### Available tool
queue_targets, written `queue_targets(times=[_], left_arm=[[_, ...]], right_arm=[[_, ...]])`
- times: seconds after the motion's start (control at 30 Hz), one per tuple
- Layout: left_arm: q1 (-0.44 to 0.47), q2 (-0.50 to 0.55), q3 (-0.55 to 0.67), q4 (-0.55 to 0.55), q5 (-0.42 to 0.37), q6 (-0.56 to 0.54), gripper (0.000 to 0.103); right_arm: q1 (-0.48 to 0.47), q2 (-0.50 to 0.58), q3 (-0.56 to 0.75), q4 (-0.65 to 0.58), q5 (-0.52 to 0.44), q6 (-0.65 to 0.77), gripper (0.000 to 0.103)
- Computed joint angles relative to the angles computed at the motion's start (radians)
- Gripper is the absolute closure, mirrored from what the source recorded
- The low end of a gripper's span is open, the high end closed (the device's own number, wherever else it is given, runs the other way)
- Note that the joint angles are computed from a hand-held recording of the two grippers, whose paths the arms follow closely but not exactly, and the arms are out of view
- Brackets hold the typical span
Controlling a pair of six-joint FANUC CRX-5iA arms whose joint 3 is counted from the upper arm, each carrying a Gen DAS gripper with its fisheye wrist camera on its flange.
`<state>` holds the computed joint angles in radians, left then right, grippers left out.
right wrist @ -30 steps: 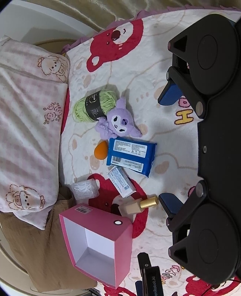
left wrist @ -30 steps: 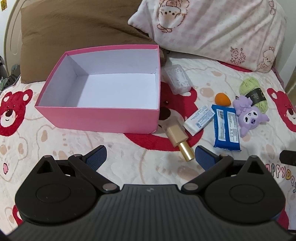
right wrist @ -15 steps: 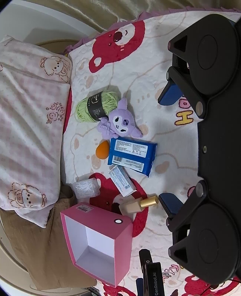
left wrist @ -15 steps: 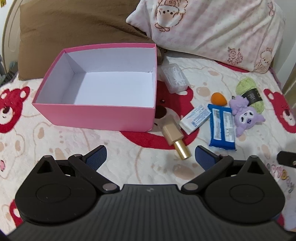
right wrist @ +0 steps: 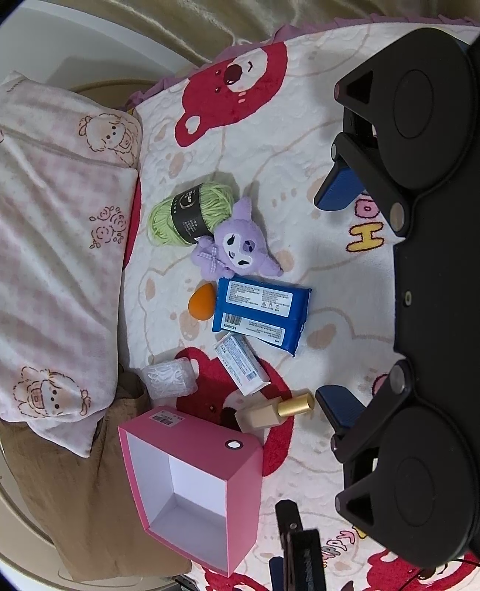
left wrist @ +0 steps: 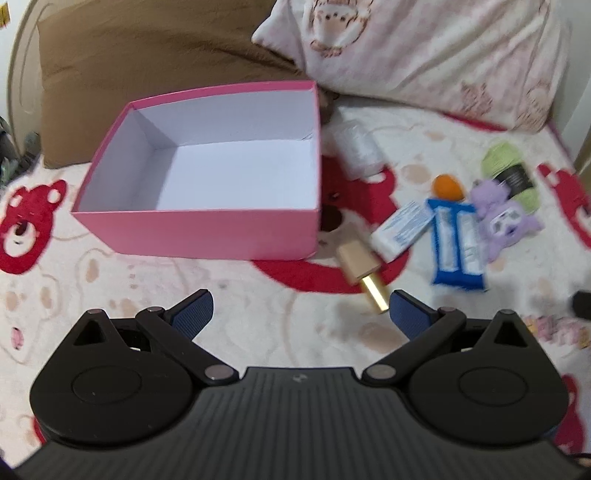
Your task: Organize objects
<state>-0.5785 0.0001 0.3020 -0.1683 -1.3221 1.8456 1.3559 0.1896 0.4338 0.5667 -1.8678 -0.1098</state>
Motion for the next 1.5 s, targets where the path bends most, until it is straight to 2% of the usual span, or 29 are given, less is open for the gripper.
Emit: queue_targets(times=[0.1,0.23,0.37,0.47,0.53,0.63,0.7,0.77,0.83,0.87,0.9,0.97,1.13,1.23,1.3,1.37,1.47,1.5], left_arm=[[0.000,0.003,-0.009,-0.015,-0.001,-0.001,0.000],[0.011,-0.011,-0.046,-0.011,0.055,-0.001,0.001],[0.048,-0.016,-0.088,0.058,0.118,-0.021,0.002],[0.092,-0.005,-0.118,0.161,0.155,-0.049,0.003],[0.121,0.008,-0.136,0.233,0.170,-0.054,0.008],[0.142,0.022,-0.159,0.294,0.195,-0.071,0.009],[0.139,0.033,-0.158,0.289,0.207,-0.064,0.009],[0.126,0.047,-0.143,0.245,0.208,-0.045,0.012],[0.124,0.059,-0.140,0.233,0.218,-0.035,0.019],[0.126,0.062,-0.145,0.233,0.226,-0.028,0.022],[0.127,0.064,-0.150,0.231,0.235,-0.014,0.031],[0.141,0.064,-0.177,0.265,0.263,-0.015,0.035],[0.159,0.062,-0.249,0.351,0.331,-0.063,0.045],[0.173,0.056,-0.314,0.434,0.396,-0.108,0.050],[0.179,0.061,-0.338,0.477,0.416,-0.117,0.053],[0.179,0.068,-0.355,0.500,0.436,-0.121,0.055],[0.174,0.070,-0.371,0.517,0.469,-0.129,0.059],[0.174,0.073,-0.372,0.525,0.471,-0.135,0.061]], right_arm=[[0.009,-0.012,-0.030,0.027,0.030,0.004,0.001],[0.023,-0.042,-0.117,0.115,0.119,0.016,0.001],[0.020,-0.098,-0.262,0.231,0.261,-0.008,0.001],[-0.012,-0.122,-0.327,0.279,0.358,0.002,0.001],[-0.048,-0.129,-0.333,0.261,0.433,0.074,0.001],[-0.097,-0.125,-0.326,0.194,0.525,0.230,0.002],[-0.126,-0.117,-0.331,0.161,0.577,0.325,0.002],[-0.149,-0.120,-0.363,0.154,0.642,0.349,0.002],[-0.170,-0.117,-0.391,0.148,0.695,0.346,0.002],[-0.178,-0.099,-0.386,0.138,0.688,0.343,0.002],[-0.188,-0.078,-0.367,0.110,0.677,0.361,0.003],[-0.213,-0.050,-0.336,0.041,0.684,0.426,0.010],[-0.258,-0.035,-0.366,0.004,0.836,0.444,0.013],[-0.279,0.007,-0.334,-0.049,0.847,0.464,0.031],[-0.288,0.027,-0.329,-0.063,0.841,0.425,0.031],[-0.298,0.026,-0.352,-0.068,0.863,0.372,0.040],[-0.291,0.016,-0.398,-0.014,0.894,0.287,0.046],[-0.287,0.017,-0.397,-0.011,0.890,0.287,0.053]])
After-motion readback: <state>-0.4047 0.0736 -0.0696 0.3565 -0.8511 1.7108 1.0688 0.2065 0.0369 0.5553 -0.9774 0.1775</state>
